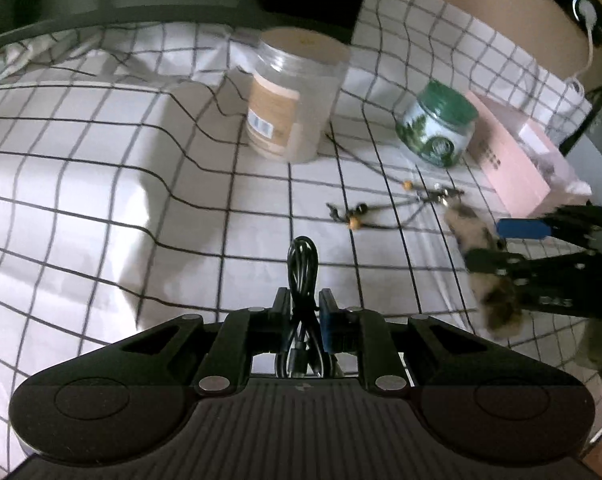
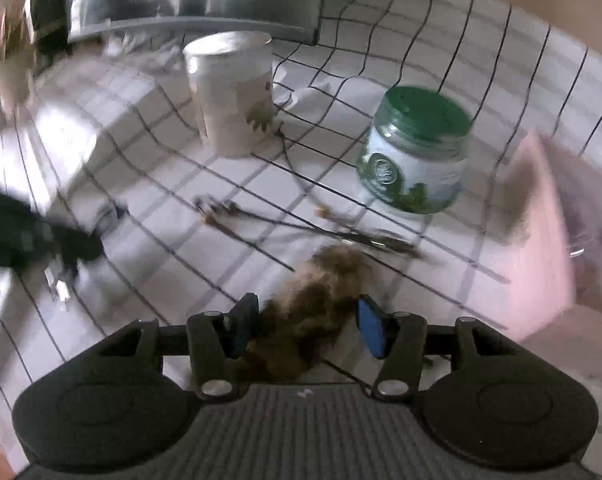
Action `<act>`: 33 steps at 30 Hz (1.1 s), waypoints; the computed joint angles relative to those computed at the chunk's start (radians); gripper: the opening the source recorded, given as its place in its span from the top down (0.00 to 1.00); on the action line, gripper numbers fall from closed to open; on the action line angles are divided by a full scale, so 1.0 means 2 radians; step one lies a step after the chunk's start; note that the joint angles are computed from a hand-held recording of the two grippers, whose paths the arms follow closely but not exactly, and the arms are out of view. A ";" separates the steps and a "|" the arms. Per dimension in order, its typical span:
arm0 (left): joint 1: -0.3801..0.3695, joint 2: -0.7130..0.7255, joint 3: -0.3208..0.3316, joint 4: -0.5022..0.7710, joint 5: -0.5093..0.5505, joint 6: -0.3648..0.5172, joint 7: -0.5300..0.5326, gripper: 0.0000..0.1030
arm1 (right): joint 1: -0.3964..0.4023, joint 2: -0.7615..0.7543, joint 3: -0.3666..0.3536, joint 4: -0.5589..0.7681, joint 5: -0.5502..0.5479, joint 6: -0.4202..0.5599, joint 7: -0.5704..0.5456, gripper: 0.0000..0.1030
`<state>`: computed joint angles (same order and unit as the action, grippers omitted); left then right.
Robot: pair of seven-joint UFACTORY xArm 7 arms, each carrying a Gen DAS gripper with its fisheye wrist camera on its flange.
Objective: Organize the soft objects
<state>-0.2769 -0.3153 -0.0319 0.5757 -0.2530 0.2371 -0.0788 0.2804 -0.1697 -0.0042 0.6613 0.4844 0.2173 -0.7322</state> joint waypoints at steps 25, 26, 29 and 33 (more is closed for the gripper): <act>-0.006 -0.007 0.023 0.000 0.005 -0.015 -0.065 0.83 | -0.060 0.002 0.060 0.041 0.007 0.127 -0.055 0.77; -0.015 0.001 0.028 0.006 -0.007 -0.019 -0.054 0.83 | -0.062 -0.022 0.063 0.013 -0.034 0.099 -0.046 0.77; -0.044 0.024 0.043 0.023 -0.054 -0.027 -0.011 0.83 | -0.066 -0.079 0.048 -0.027 -0.073 0.071 -0.012 0.67; -0.051 0.039 0.034 0.040 -0.090 -0.017 0.027 0.83 | -0.055 -0.092 0.018 -0.027 -0.054 0.039 0.061 0.30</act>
<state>-0.3789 -0.2368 0.0365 0.6550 -0.4332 0.2025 -0.0238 0.1702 -0.3545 0.0319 0.6073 0.3772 0.2948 -0.6104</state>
